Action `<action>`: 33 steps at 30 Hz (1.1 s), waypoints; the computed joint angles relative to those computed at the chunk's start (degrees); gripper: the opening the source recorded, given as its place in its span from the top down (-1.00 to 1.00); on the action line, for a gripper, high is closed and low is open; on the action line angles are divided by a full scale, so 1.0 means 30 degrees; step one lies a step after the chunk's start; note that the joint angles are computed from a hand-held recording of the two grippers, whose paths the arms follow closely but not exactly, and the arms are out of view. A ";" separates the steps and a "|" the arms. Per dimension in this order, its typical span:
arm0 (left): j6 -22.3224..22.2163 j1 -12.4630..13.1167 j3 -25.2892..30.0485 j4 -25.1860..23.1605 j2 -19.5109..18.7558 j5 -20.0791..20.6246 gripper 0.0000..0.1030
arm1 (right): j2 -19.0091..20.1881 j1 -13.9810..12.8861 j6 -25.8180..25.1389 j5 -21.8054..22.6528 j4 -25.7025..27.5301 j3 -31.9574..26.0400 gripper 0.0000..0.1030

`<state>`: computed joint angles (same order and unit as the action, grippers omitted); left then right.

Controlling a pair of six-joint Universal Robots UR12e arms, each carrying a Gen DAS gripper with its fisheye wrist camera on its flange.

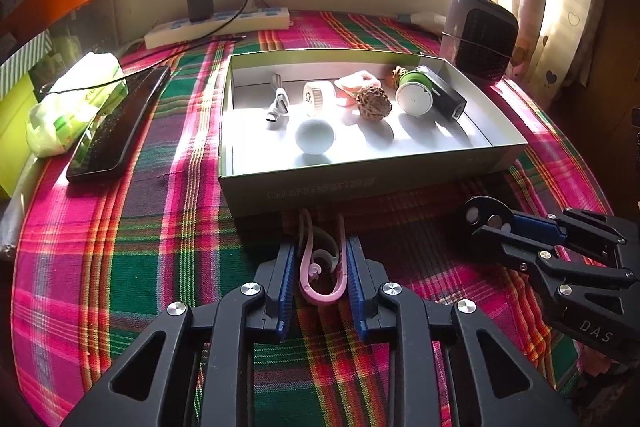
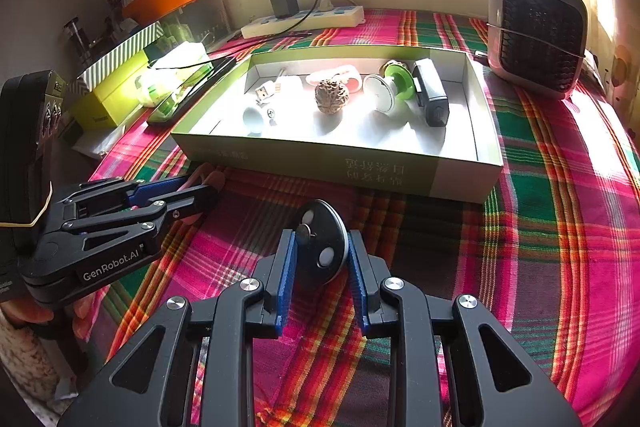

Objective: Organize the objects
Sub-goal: 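Carry the pink clip and the black disc into the white box with both tools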

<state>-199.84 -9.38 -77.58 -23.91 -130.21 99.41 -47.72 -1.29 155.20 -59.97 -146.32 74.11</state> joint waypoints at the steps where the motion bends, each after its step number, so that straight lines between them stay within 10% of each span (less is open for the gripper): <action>1: -0.0013 0.0003 -0.0003 0.0030 -0.0002 -0.0011 0.58 | -0.0002 0.0003 0.0013 -0.0003 -0.0009 0.0004 0.49; 33: 0.0387 -0.0017 -0.0126 0.0930 0.0100 -0.0093 0.58 | 0.0013 -0.0008 0.0402 0.0081 -0.0340 -0.0102 0.49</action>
